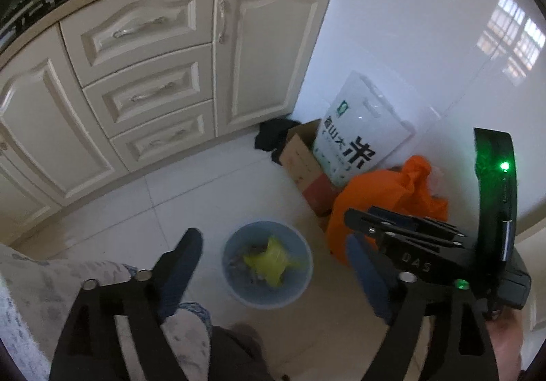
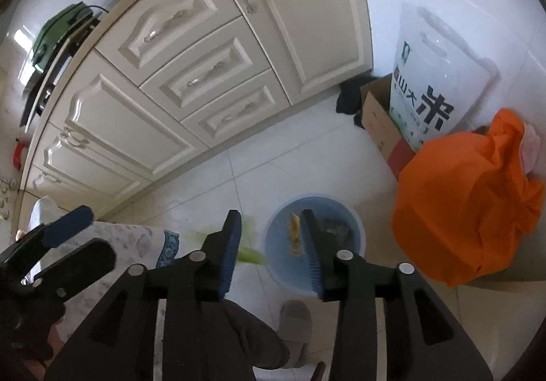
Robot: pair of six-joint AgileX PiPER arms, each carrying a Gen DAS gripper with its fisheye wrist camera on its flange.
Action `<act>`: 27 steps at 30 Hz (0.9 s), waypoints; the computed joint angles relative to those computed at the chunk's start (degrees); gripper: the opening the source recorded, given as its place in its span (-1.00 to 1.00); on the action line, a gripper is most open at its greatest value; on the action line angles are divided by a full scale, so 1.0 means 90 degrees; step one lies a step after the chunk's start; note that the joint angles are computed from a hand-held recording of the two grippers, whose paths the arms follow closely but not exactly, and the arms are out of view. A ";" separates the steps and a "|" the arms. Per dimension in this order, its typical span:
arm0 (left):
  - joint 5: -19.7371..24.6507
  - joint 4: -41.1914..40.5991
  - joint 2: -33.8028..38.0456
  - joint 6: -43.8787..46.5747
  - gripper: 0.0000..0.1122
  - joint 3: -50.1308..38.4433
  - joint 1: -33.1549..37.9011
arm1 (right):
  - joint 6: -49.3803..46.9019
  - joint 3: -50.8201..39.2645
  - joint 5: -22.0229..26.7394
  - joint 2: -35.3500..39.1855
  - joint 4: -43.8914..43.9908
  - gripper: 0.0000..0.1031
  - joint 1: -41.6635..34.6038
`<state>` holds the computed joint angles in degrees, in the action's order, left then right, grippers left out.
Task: Collect trash
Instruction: 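Open both grippers above the blue bucket to drop the items, then bring both grippers back to the trash on the table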
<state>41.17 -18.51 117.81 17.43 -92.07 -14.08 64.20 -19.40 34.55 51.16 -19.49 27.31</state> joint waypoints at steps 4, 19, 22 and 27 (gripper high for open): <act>-0.0251 0.0354 -0.0189 -0.0453 0.79 0.0162 -0.0150 | 0.0595 0.0030 0.0238 -0.0142 -0.0304 0.80 0.0322; -0.1542 -0.0240 -0.3042 0.0132 0.81 0.3393 0.0449 | 0.2954 -0.1036 0.2277 0.0109 -0.1542 1.00 0.2960; -0.1365 -0.0706 -0.3914 0.0785 0.81 0.4018 0.0972 | 0.3313 -0.1428 0.2695 0.0296 -0.1756 1.00 0.3538; -0.0535 -0.1589 -0.5226 0.1883 0.81 0.4594 0.2311 | 0.3735 -0.2386 0.3480 0.0809 -0.2184 1.00 0.4579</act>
<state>36.36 -32.81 70.77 34.38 -50.73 6.72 97.81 -40.88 65.87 58.45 -39.14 68.52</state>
